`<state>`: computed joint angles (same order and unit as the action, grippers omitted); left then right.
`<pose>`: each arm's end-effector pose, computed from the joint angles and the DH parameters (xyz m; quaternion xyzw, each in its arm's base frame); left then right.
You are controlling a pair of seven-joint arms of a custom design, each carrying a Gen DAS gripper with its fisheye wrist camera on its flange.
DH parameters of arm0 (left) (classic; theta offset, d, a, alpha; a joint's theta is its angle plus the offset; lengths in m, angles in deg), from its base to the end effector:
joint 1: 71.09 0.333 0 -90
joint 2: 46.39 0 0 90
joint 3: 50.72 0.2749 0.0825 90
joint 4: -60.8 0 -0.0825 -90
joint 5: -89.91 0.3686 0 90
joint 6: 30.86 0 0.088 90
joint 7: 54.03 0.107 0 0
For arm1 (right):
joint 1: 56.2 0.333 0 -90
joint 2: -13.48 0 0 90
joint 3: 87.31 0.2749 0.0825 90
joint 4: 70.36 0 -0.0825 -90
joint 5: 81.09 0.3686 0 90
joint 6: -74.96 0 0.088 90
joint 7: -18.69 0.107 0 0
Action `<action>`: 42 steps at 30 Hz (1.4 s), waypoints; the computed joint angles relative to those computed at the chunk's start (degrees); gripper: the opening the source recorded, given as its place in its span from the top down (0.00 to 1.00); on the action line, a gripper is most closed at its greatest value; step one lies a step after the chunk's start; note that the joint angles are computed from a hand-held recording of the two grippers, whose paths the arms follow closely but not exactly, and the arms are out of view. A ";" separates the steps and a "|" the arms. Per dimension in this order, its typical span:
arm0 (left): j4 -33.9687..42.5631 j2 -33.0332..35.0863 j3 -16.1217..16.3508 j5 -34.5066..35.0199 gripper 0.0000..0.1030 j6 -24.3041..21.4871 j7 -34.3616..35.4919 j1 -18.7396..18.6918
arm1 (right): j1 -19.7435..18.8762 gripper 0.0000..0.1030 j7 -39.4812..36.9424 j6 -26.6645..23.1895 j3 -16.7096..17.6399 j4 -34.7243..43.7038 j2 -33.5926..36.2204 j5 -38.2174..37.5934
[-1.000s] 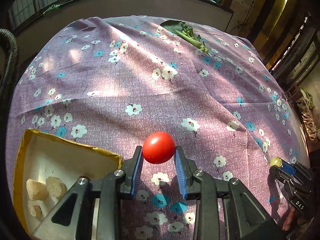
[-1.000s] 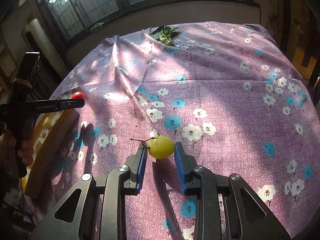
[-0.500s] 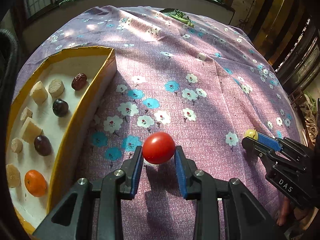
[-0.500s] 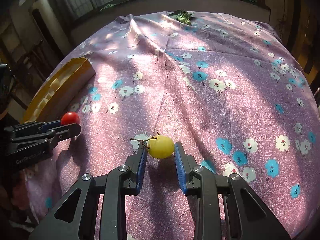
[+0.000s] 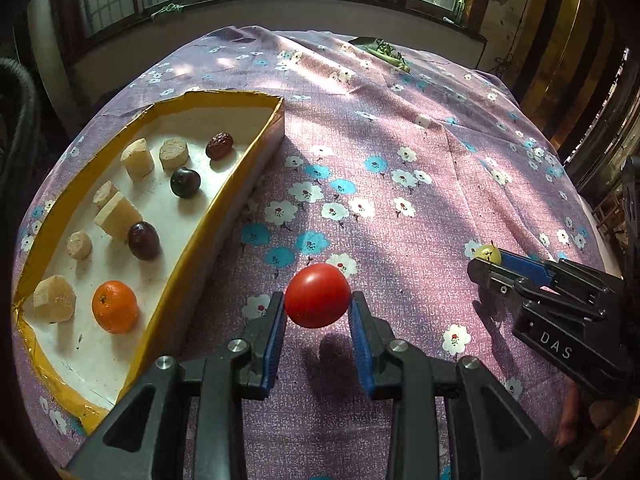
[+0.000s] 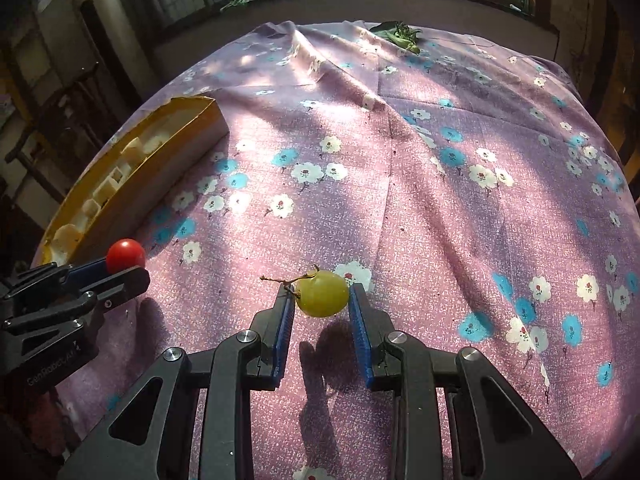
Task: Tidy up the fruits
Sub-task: 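Carry the red tomato and green grape with both grippers over the yellow tray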
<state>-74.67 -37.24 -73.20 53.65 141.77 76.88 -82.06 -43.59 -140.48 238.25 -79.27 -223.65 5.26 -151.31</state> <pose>0.4596 -0.2524 0.2808 -0.4201 0.8670 -0.2568 0.0765 0.3657 0.1896 0.2660 -0.5173 0.8065 -0.1978 0.2071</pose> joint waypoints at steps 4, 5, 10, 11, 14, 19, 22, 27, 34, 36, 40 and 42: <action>-0.22 -1.39 -0.58 -4.70 0.67 -1.30 3.46 1.32 | 0.66 0.74 -2.32 -1.31 0.35 1.61 0.09 1.10; -0.29 -1.77 -0.38 -6.00 0.67 -1.28 4.19 1.26 | 0.80 0.74 -2.56 -1.60 0.47 2.05 0.08 1.05; -0.15 -3.48 1.99 -11.34 0.67 -2.87 7.64 0.72 | 1.69 0.74 -5.49 -2.33 0.62 5.32 1.38 1.44; -0.11 -3.81 2.64 -12.02 0.67 -3.25 7.98 0.63 | 1.90 0.74 -6.22 -2.30 0.54 6.15 1.84 1.43; 0.00 -4.61 4.57 -13.07 0.67 -4.09 8.12 0.43 | 2.71 0.74 -8.76 -2.49 0.23 9.17 3.74 1.76; 0.48 -5.21 7.75 -11.83 0.67 -5.26 5.67 1.23 | 4.19 0.74 -11.76 -1.71 -1.10 14.97 7.91 1.13; 1.17 -4.67 9.34 -9.13 0.67 -5.74 2.97 2.50 | 5.11 0.74 -14.45 -0.39 -2.37 18.80 11.04 1.85; 3.02 -2.40 10.41 -4.36 0.67 -6.09 -0.37 5.23 | 7.53 0.74 -21.74 0.37 -4.42 25.61 16.66 4.94; 5.73 0.16 8.67 -6.75 0.67 -10.07 2.88 9.04 | 10.13 0.74 -33.54 2.39 -6.64 33.26 24.02 14.09; 6.33 1.01 8.62 -6.01 0.67 -10.34 2.82 9.05 | 10.98 0.74 -37.01 2.31 -6.98 35.03 25.74 16.52; 7.98 3.19 8.75 -2.63 0.67 -10.46 0.17 9.04 | 11.85 0.74 -44.78 1.81 -7.09 37.84 28.60 22.44; 8.96 4.43 8.75 -0.47 0.67 -10.39 -1.65 9.06 | 12.46 0.74 -47.67 1.20 -7.49 38.92 29.69 24.92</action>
<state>-65.71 -32.81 -64.45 53.18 131.38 75.23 -73.00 -31.13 -188.15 239.45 -86.76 -184.73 34.95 -126.39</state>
